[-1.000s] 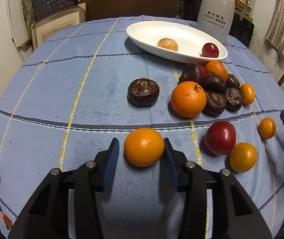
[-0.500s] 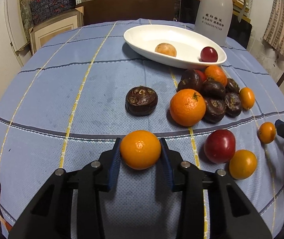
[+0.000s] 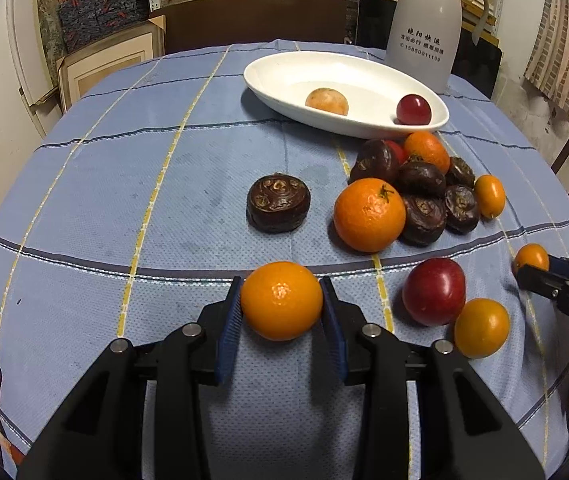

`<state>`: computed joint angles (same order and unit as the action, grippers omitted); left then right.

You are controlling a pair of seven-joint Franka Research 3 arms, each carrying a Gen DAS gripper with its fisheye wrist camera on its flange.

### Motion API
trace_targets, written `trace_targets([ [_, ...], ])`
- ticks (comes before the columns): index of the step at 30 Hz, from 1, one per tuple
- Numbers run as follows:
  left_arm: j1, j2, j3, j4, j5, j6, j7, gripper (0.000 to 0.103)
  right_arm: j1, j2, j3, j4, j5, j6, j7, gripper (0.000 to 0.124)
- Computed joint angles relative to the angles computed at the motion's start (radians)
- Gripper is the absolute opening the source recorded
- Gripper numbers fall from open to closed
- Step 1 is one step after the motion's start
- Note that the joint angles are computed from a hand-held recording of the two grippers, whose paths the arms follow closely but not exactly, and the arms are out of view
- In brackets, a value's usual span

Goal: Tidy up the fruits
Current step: 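Grasp an orange with the left gripper while the right gripper grasps another orange, then carry both oranges over the white plate and release them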

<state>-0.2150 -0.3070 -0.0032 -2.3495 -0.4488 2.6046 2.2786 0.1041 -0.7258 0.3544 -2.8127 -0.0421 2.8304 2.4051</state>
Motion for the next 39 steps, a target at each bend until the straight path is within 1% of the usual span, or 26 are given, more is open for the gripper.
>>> trace_targets([
  [1,0.001,0.000,-0.002,-0.002,0.003,0.004,-0.001,0.037,0.003,-0.001,-0.003,-0.002,0.001,0.005,-0.001,0.038],
  [2,0.002,-0.004,-0.006,-0.008,0.009,0.015,-0.004,0.037,0.012,0.001,-0.012,-0.007,0.006,0.018,-0.007,0.038],
  [5,-0.010,-0.019,0.002,-0.022,-0.004,0.039,0.006,0.037,0.011,-0.012,-0.008,-0.019,0.014,0.039,-0.004,0.038],
  [7,-0.020,-0.026,0.014,-0.018,-0.020,0.031,0.010,0.037,0.015,-0.034,-0.014,-0.039,0.027,0.064,-0.002,0.038],
  [8,-0.023,-0.023,0.018,-0.002,-0.025,0.012,0.008,0.037,0.019,-0.045,-0.021,-0.044,0.035,0.070,-0.006,0.037],
  [11,-0.018,0.005,0.012,0.071,-0.028,-0.024,-0.008,0.037,0.031,-0.090,-0.057,-0.024,0.056,0.023,-0.038,0.037],
  [14,-0.012,0.060,-0.008,0.179,-0.034,-0.048,-0.032,0.037,-0.009,-0.108,-0.066,0.051,0.038,-0.042,-0.083,0.037],
  [16,-0.005,0.118,-0.033,0.263,-0.028,-0.065,-0.057,0.037,-0.041,-0.071,-0.075,0.116,0.025,-0.059,-0.114,0.037],
  [18,0.009,0.173,-0.061,0.336,-0.016,-0.083,-0.089,0.037,-0.075,-0.015,-0.073,0.171,0.011,-0.053,-0.131,0.037],
  [21,0.033,0.283,-0.111,0.462,0.046,-0.103,-0.171,0.037,-0.093,0.130,-0.105,0.253,0.022,0.015,-0.158,0.037],
  [24,0.051,0.407,-0.153,0.596,0.136,-0.126,-0.258,0.037,-0.128,0.266,-0.104,0.335,0.006,0.066,-0.162,0.037],
  [27,0.063,0.515,-0.186,0.708,0.215,-0.144,-0.324,0.037,-0.158,0.397,-0.106,0.424,-0.036,0.093,-0.158,0.037],
  [30,0.077,0.614,-0.214,0.820,0.259,-0.194,-0.360,0.037,-0.137,0.500,-0.147,0.498,-0.061,0.091,-0.158,0.038],
  [33,0.098,0.656,-0.239,0.856,0.259,-0.214,-0.365,0.037,-0.106,0.576,-0.191,0.543,-0.082,0.107,-0.154,0.039],
  [34,0.103,0.656,-0.246,0.848,0.259,-0.199,-0.358,0.038,-0.103,0.581,-0.199,0.541,-0.103,0.119,-0.133,0.046],
  [35,0.102,0.651,-0.247,0.838,0.273,-0.183,-0.359,0.044,-0.097,0.586,-0.209,0.541,-0.118,0.121,-0.120,0.048],
  [37,0.112,0.642,-0.257,0.829,0.266,-0.174,-0.351,0.049,-0.074,0.579,-0.233,0.531,-0.109,0.131,-0.125,0.049],
  [39,0.121,0.618,-0.264,0.804,0.251,-0.160,-0.343,0.049,-0.064,0.552,-0.240,0.515,-0.105,0.140,-0.118,0.049],
])
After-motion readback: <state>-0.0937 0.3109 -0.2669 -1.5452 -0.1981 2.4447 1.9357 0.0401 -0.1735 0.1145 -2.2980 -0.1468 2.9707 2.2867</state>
